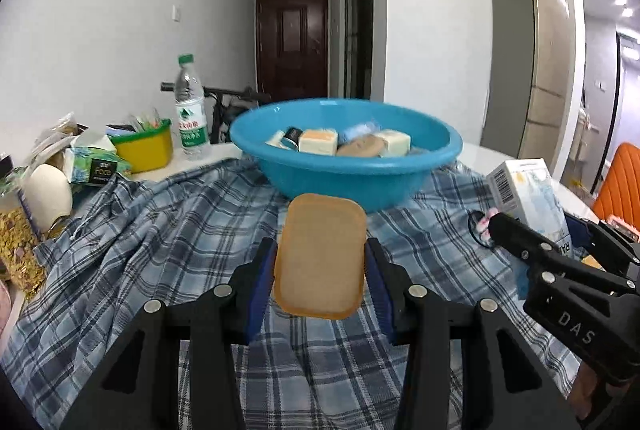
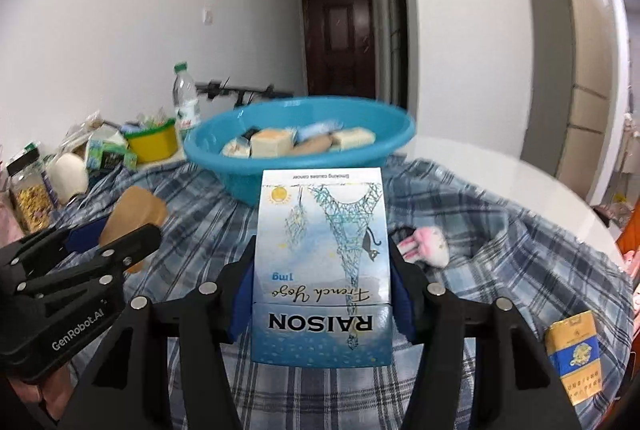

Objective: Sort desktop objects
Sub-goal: 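Grasp the orange soap dish with the left gripper while the right gripper lifts the RAISON box, then carry the orange soap dish and RAISON box with both grippers over the blue basin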

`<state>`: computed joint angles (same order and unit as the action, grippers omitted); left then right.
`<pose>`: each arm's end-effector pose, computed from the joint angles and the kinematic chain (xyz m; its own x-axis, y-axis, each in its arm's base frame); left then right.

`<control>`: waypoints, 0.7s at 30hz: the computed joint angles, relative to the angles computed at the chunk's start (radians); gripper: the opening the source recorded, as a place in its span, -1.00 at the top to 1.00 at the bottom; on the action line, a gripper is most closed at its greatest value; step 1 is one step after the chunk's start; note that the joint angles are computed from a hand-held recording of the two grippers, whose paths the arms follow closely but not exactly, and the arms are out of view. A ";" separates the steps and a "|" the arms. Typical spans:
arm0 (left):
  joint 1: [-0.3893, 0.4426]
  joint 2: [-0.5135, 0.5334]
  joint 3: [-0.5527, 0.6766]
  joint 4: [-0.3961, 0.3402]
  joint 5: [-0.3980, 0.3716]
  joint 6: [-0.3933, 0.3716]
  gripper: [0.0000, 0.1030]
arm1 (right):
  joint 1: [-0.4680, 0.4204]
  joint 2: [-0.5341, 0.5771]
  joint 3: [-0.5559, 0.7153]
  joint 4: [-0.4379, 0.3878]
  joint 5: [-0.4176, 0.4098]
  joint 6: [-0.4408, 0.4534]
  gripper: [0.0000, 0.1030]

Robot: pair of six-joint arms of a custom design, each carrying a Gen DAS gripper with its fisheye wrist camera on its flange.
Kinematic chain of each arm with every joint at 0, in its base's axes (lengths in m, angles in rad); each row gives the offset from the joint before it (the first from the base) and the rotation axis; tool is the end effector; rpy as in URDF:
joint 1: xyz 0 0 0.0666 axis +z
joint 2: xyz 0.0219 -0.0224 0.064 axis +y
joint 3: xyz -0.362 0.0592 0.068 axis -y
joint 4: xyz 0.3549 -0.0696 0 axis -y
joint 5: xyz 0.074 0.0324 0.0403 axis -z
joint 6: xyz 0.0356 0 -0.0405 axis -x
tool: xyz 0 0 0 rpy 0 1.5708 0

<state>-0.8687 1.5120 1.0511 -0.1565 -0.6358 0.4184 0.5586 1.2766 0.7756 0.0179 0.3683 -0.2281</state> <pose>0.3193 -0.3454 0.2785 -0.4642 0.0425 -0.8847 0.1237 0.9922 -0.0172 0.3361 0.1945 0.2763 -0.4344 -0.0227 -0.9004 -0.1292 0.9909 0.0373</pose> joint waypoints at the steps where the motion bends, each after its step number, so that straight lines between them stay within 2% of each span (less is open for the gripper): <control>1: -0.004 -0.005 -0.015 0.028 -0.011 -0.008 0.10 | 0.013 -0.001 -0.006 0.023 0.028 0.009 -0.07; 4: -0.026 -0.015 -0.049 0.113 -0.081 -0.053 0.10 | 0.059 -0.003 -0.022 0.084 0.097 0.070 -0.07; 6: -0.034 -0.027 -0.062 0.141 -0.089 -0.063 0.10 | 0.075 -0.002 -0.021 0.100 0.096 0.094 -0.07; 10: -0.045 -0.056 -0.085 0.191 -0.103 -0.085 0.10 | 0.085 -0.011 -0.014 0.096 0.076 0.085 -0.07; 13: -0.052 -0.075 -0.069 0.157 -0.125 -0.082 0.10 | 0.089 -0.025 0.002 0.080 0.106 0.102 -0.07; 15: -0.043 -0.092 -0.042 0.114 -0.103 -0.069 0.10 | 0.087 -0.051 0.017 0.074 0.111 0.118 -0.07; 17: -0.034 -0.110 -0.022 0.104 -0.082 -0.081 0.10 | 0.087 -0.079 0.032 0.074 0.114 0.138 -0.07; 19: -0.031 -0.137 -0.012 0.139 -0.077 -0.135 0.10 | 0.091 -0.101 0.063 0.065 0.136 0.163 -0.07; 21: -0.040 -0.151 -0.001 0.185 -0.126 -0.201 0.10 | 0.091 -0.118 0.104 0.023 0.164 0.168 -0.07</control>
<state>-0.9084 1.3611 1.0502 0.0281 -0.7618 0.2178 0.6498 1.1583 0.8800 0.0410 0.5319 -0.0605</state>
